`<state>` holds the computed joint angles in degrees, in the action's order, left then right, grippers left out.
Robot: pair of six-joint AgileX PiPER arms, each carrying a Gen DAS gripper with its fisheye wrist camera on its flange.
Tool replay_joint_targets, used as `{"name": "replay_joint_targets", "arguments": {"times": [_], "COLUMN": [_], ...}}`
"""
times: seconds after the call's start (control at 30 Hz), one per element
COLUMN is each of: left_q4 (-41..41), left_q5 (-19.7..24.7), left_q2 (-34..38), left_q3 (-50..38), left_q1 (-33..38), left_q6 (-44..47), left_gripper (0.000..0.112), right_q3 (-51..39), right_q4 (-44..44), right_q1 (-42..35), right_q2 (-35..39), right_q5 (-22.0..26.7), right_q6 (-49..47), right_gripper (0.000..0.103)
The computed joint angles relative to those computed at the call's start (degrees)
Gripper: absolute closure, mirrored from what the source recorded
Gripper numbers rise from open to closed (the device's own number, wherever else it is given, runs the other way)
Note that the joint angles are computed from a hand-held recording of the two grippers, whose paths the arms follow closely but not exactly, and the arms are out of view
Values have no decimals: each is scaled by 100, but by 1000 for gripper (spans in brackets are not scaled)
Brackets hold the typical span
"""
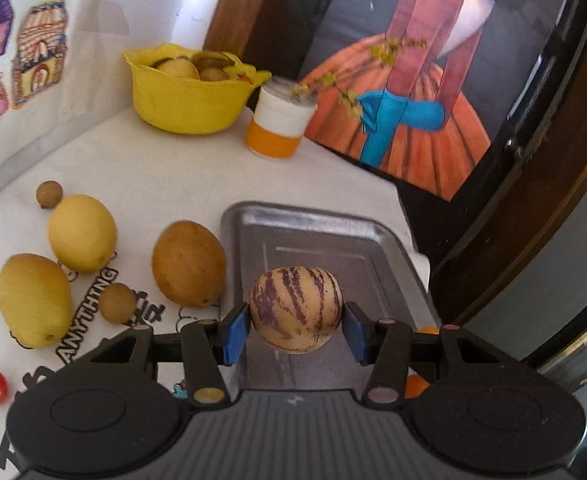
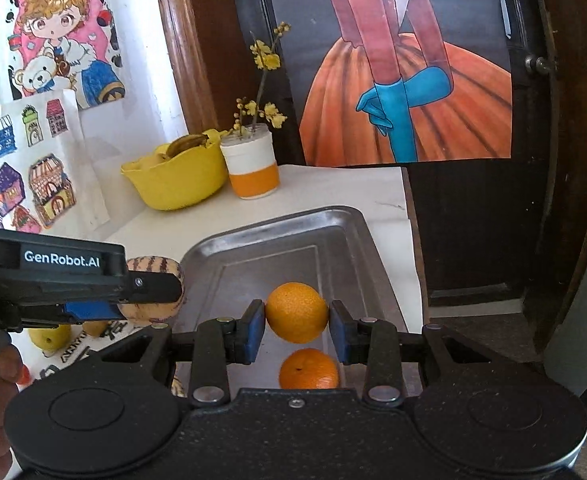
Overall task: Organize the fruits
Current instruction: 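Lower the pepino into the tray and open the left tool while the right tool releases its orange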
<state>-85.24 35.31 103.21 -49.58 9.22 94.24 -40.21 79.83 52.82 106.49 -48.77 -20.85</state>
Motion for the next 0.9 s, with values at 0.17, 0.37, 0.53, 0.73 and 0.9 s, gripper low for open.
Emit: {"name": "replay_joint_targets", "arguments": {"times": [0.17, 0.37, 0.53, 0.73, 0.9], "left_q4": [232, 423, 600, 882, 1014], "left_q5": [-207, -334, -360, -345, -346], "left_q2": [113, 196, 243, 338, 373], "left_q3": [-83, -178, -241, -352, -383], "left_q1": [-154, -235, -242, -262, -288], "left_q6": [-238, -437, -646, -1010, -1153], "left_gripper": [58, 58, 58, 57, 57], "right_q3": [-33, -58, -89, -76, -83], "right_q4": [-14, -2, 49, 42, 108], "right_q1": [-74, -99, -95, -106, -122], "right_q2": [51, 74, 88, 93, 88], "right_q5": [74, 88, 81, 79, 82], "right_q6": [-4, -14, -64, -65, -140], "right_gripper": [66, 66, 66, 66, 65]}}
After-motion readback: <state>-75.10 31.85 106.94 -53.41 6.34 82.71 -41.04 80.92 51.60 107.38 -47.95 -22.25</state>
